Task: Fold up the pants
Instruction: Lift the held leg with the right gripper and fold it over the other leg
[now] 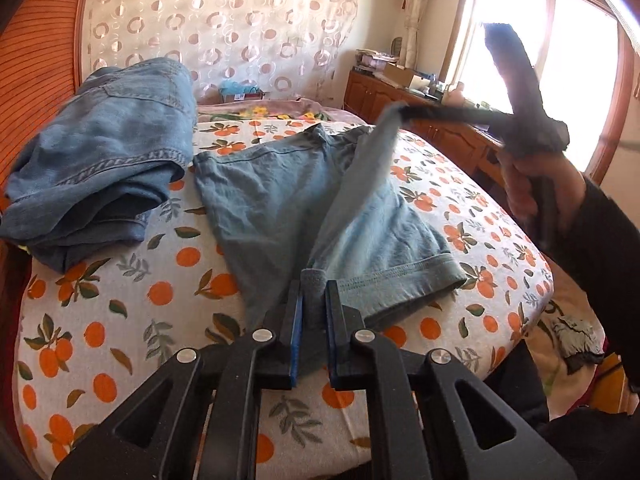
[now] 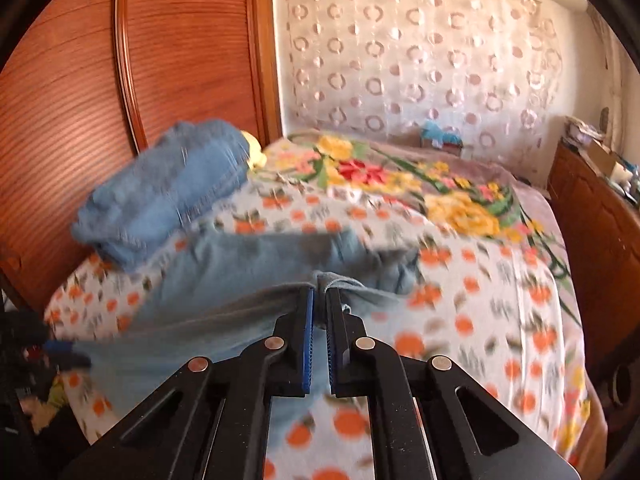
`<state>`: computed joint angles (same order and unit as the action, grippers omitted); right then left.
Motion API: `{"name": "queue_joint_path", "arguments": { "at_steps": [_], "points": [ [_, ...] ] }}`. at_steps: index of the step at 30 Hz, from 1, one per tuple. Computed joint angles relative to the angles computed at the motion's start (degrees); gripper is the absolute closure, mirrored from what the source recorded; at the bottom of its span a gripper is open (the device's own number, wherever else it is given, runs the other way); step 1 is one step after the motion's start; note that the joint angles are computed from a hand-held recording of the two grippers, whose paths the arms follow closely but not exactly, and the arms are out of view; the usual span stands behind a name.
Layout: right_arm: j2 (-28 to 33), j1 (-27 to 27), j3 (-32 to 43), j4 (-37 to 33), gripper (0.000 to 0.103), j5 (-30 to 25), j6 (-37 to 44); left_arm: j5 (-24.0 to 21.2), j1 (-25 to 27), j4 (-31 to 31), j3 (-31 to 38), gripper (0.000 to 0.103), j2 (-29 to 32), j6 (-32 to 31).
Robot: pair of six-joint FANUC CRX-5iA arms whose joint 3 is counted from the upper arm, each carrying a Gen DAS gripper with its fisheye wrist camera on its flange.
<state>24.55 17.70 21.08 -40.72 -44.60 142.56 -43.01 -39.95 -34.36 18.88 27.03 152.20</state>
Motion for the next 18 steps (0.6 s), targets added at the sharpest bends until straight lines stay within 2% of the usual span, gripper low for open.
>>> {"name": "queue_joint_path", "arguments": {
  "at_steps": [9,15,18],
  "points": [
    [7.5,5.8,10.2,0.6,0.097,-2.0,0.0,0.8,0.5,0.2,-3.9,0.092,-1.9,3.1],
    [14.3,9.0,18.8,3.6,0.097,-4.5,-4.3,1.4,0.9,1.0,-5.8,0.092,-2.6,4.1],
    [17.4,9.8,23.2,4.9,0.097,-7.4,-6.5,1.6,0.8,1.3,-6.0,0.092,-2.5,4.0]
  ]
}}
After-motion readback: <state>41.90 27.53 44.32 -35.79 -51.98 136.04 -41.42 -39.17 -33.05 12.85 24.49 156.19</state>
